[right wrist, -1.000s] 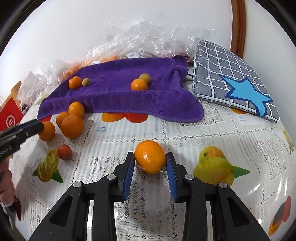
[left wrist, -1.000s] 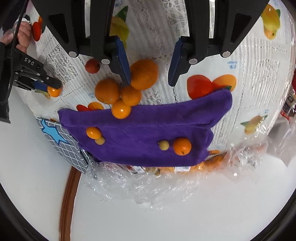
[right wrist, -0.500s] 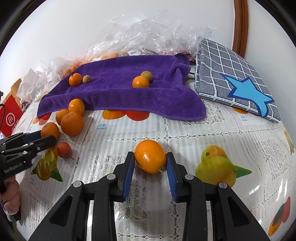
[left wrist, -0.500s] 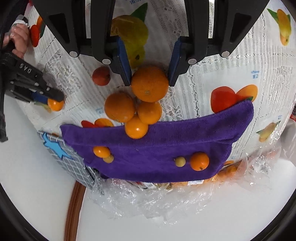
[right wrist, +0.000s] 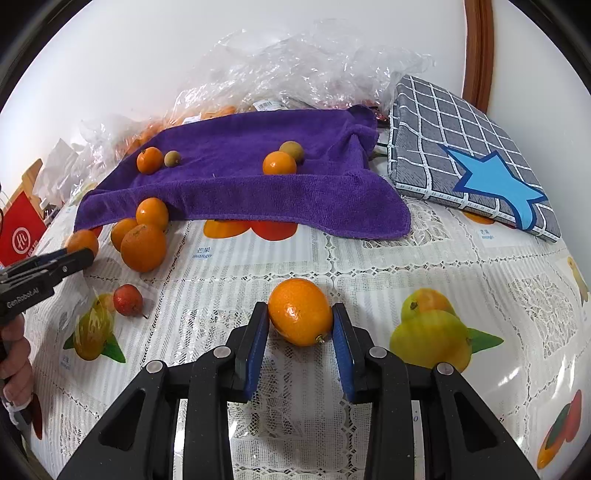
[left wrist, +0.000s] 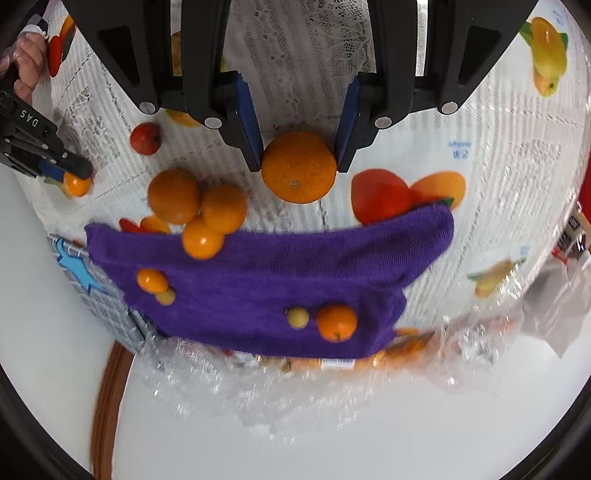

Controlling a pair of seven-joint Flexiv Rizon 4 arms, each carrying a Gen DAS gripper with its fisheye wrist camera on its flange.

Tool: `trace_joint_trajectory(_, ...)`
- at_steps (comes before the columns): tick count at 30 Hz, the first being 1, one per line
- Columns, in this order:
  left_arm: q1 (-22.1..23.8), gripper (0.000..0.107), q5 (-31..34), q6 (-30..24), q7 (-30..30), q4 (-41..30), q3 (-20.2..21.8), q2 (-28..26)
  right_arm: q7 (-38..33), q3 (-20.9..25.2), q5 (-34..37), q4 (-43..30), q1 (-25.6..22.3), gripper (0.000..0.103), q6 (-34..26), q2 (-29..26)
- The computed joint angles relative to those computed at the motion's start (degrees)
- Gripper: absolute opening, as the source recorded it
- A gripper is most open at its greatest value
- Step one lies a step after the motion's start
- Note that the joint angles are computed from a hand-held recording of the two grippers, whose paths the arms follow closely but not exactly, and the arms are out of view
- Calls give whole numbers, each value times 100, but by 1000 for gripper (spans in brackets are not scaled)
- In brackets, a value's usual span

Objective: Organize fruits
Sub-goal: 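Grasp a large orange with the left tool while the right tool holds its orange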

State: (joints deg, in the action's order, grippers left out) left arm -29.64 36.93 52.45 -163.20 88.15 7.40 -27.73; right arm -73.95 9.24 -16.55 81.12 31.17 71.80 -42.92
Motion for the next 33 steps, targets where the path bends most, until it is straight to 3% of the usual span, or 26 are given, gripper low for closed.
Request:
trace_joint_trajectory(18, 40, 38, -17, 656, -351, 284, 103, 66, -24, -53, -72, -27, 39, 35, -50, -15)
trace_joint_trajectory(25, 13, 38, -26, 685, -400, 285, 134, 61, -2, -28, -24, -24, 29, 34, -23, -14)
trace_joint_trajectory(33, -17, 37, 51, 956, -581, 347, 189, 71, -155, 209, 173, -121, -119, 34, -17, -72)
